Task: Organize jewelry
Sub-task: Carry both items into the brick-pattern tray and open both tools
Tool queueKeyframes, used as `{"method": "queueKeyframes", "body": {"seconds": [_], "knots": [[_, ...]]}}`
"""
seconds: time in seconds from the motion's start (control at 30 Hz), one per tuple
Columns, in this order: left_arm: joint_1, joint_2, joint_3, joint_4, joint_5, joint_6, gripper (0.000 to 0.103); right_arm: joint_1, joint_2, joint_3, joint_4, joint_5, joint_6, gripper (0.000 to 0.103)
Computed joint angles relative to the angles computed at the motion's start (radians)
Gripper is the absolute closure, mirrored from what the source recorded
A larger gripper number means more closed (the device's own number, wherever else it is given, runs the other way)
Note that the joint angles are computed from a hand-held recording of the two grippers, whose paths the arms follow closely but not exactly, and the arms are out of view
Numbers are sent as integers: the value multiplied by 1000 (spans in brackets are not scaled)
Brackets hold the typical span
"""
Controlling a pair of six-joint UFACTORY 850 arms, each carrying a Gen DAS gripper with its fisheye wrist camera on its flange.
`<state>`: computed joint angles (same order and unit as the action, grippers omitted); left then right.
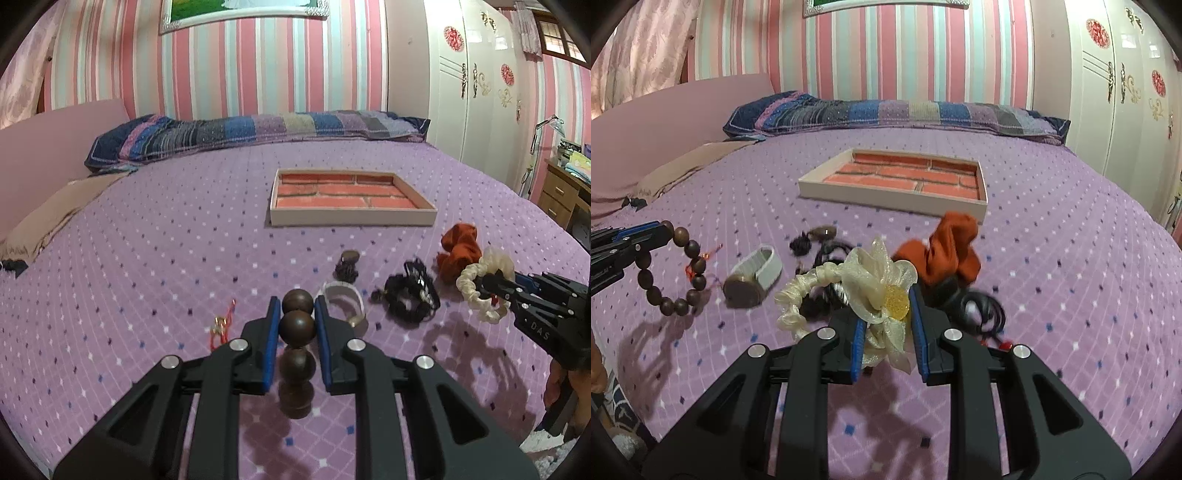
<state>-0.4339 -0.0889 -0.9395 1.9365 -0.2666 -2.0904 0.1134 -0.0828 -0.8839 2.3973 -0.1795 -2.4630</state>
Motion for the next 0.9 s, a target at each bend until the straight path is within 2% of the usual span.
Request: {"method": "queueKeyframes", "body": {"seconds": [0.07, 0.23, 0.3, 0.4, 0.53, 0.7, 0.83, 0.9], "knots": [[7, -1, -15, 23, 0, -8, 83, -4, -13, -31, -68, 5, 68, 80], [39, -35, -100, -47, 51, 96, 83, -7, -59, -130, -293, 41, 288, 80], [47, -65, -150, -37, 54, 107, 83, -7, -86, -187, -498, 68, 491, 80], [59, -127, -249, -200, 86, 282, 83, -10, -146, -281, -791, 94, 805, 80], [69, -226, -405, -587, 102, 666, 83, -6, -230, -407, -1201, 119, 1223, 80], [94, -404, -658, -1111, 123, 1178, 83, -13, -367, -603, -1715, 91, 1747, 80], [103, -572, -913, -1514, 45, 1594, 83, -22, -509, -826, -2132, -5, 2165, 80], [111, -669, -1066, -1687, -22, 1769, 83, -18, -588, -952, -2330, -67, 2361, 80]]}}
